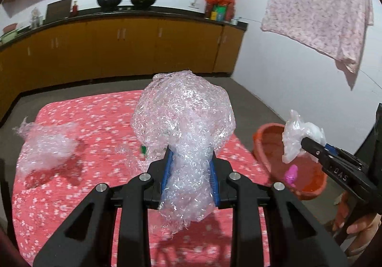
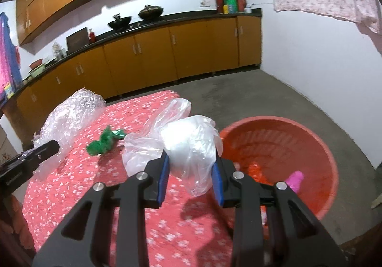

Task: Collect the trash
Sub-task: 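Carry the bubble wrap to the basket with the left tool while the right tool carries the white bag, then lower both items into the basket and open both tools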

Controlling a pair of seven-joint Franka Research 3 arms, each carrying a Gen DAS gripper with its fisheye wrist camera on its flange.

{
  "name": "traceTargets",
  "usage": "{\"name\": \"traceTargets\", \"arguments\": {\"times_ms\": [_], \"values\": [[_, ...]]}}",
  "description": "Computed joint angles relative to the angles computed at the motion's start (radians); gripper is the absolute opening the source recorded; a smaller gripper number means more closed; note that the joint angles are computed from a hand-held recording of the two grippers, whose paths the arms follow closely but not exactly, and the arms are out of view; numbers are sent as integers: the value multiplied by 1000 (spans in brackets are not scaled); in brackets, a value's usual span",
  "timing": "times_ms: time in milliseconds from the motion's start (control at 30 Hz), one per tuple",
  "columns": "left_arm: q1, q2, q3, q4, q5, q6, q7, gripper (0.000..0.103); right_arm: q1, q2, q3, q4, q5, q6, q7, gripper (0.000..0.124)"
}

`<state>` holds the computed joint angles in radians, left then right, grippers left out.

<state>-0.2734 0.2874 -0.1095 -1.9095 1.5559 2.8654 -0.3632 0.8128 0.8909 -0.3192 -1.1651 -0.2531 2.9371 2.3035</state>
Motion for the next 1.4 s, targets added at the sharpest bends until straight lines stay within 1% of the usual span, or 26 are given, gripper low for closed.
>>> {"name": "traceTargets", "arguments": {"times_ms": [133, 267, 333, 467, 600, 733, 967, 1067, 1400], "values": [[-15, 46, -6, 61, -23, 25, 49, 27, 52, -57, -88, -120, -24, 46, 70, 32], [-46, 86, 2, 111, -50, 47, 93, 27, 94, -90, -160, -202, -38, 70, 125, 32], [-60, 113, 6, 145, -78, 60, 133, 27, 110, -105, -188, -241, -44, 79, 146, 31], [-94, 157, 26, 198, -142, 85, 205, 27, 143, -120, -244, -290, -54, 78, 188, 32], [-123, 209, 37, 256, -230, 108, 309, 27, 175, -128, -299, -326, -79, 65, 240, 32], [-146, 247, 50, 294, -308, 131, 396, 27, 166, -130, -301, -333, -99, 44, 281, 32], [-160, 328, 31, 378, -491, 137, 614, 27, 142, -132, -299, -346, -150, 32, 358, 32], [-160, 374, 8, 431, -576, 128, 717, 27, 129, -130, -294, -347, -165, 28, 384, 32], [-149, 520, -72, 608, -807, 82, 1023, 27, 36, -106, -227, -296, -178, 4, 405, 32]]}}
